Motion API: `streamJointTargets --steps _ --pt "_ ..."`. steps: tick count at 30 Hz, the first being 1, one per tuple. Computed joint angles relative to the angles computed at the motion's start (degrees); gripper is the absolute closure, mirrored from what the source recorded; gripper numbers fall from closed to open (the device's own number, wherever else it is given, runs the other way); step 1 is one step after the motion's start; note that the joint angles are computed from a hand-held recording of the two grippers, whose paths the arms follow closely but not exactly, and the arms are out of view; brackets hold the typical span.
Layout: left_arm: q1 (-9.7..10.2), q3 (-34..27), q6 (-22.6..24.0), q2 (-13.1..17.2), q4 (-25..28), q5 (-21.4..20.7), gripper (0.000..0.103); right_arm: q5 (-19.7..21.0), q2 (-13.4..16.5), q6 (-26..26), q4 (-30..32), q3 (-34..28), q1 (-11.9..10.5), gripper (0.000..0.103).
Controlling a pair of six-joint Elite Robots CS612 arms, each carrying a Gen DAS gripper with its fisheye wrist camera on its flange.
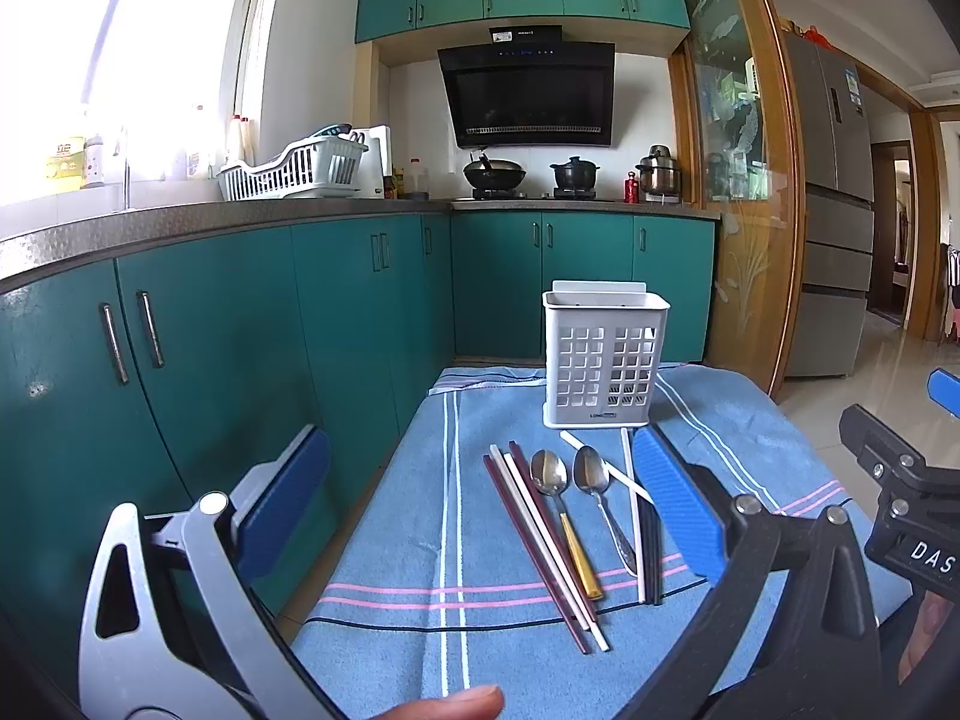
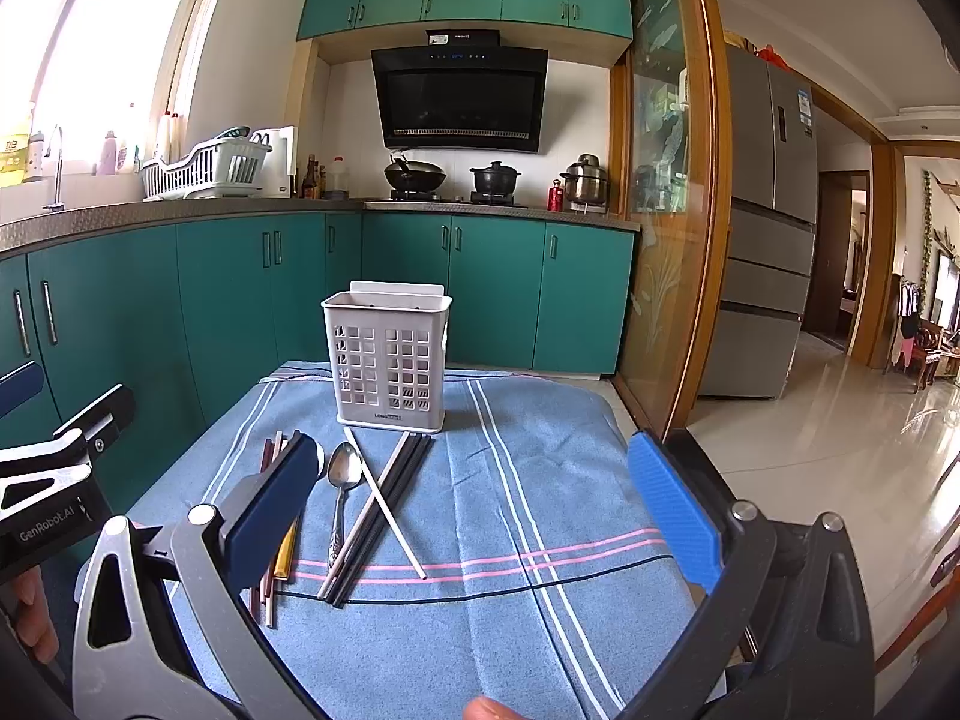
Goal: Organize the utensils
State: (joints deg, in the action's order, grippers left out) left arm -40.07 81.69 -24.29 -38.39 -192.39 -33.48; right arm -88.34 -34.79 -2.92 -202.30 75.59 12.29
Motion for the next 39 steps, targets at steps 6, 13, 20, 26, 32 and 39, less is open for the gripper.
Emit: streamJointTargets --steps 6,13,20,26,32,39 --pt "0.0 0.0 -0.1 0.0 0.1 0.0 0.003 0.0 0.1 0.1 0.0 -0.1 0.0 0.003" --pt "0.02 0.0 -0.1 0.0 0.1 0.0 0.003 0.0 0.1 0.2 0.0 0.0 0.0 0.003" --pt "0.03 0.1 -0.3 -0.1 0.3 -0.1 0.003 0.1 0.0 0.2 0.0 0.0 0.0 0.003" --pt "0.0 0.1 -0.3 0.0 0.1 -0.1 0.003 0.1 0.0 0.2 0.1 0.0 0.0 0.003" --pt "0.05 0.2 -0.2 0.2 -0.2 0.0 0.003 0.2 0.2 0.2 -0.8 0.2 0.0 0.003" --pt "0.03 0.5 -0.6 0.0 -0.2 0.2 0.003 0.4 0.3 0.2 -1.1 0.4 0.0 0.003"
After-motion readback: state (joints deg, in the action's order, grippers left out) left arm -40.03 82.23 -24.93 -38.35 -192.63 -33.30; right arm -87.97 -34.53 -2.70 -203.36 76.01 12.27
